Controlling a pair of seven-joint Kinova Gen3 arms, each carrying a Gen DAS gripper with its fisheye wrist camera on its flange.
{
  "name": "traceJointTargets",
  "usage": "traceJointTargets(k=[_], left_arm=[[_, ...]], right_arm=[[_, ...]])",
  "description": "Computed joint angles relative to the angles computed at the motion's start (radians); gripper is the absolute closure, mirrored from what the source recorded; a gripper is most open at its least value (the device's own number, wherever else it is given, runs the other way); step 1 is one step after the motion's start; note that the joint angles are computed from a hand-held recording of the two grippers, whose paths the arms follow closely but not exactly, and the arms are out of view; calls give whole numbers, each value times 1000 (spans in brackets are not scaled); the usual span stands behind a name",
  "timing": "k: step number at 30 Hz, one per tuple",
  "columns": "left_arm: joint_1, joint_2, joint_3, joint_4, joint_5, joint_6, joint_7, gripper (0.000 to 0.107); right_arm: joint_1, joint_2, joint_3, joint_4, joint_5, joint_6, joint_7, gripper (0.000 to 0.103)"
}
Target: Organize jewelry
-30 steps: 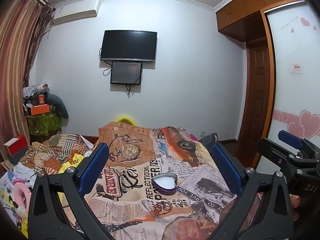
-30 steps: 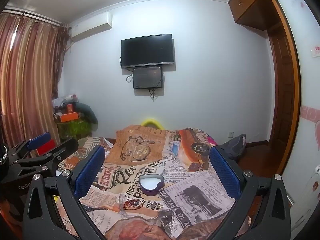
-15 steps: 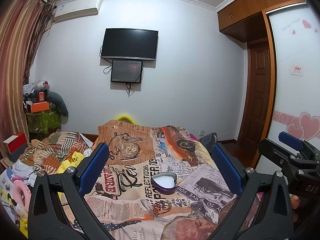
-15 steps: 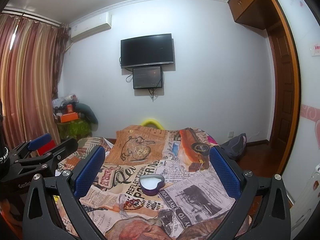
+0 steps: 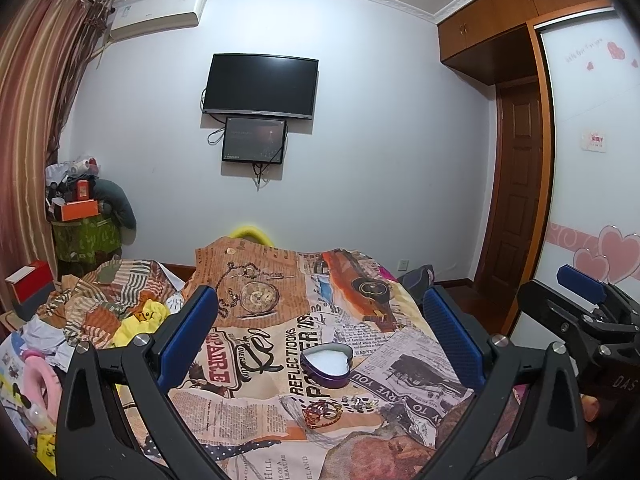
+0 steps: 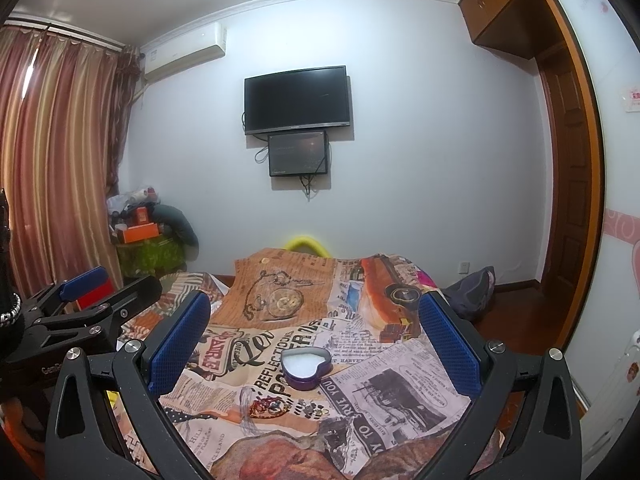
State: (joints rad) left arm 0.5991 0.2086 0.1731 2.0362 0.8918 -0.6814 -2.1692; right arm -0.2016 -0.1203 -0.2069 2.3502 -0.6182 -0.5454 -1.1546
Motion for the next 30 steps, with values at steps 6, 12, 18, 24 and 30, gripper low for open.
traceJointTargets(k=[6, 12, 18, 24, 30], left_arm=[[-3, -7, 0, 4, -4, 6, 5, 4], [-3, -4, 1, 4, -4, 5, 6, 4], [-4, -4, -1, 3, -5, 9, 6, 4], [-4, -2, -1, 4, -4, 7, 10, 4], [-7, -4, -2, 7, -10, 12, 16, 4]], right_arm=[[-2, 5, 7, 1, 14, -3, -12, 0], [-3, 5, 6, 4, 13, -7, -14, 0], [-3, 5, 7, 4, 15, -6, -15, 0], [-4, 6, 8, 4, 16, -6, -17, 0], [-3, 5, 9, 3, 16, -3, -17, 0]])
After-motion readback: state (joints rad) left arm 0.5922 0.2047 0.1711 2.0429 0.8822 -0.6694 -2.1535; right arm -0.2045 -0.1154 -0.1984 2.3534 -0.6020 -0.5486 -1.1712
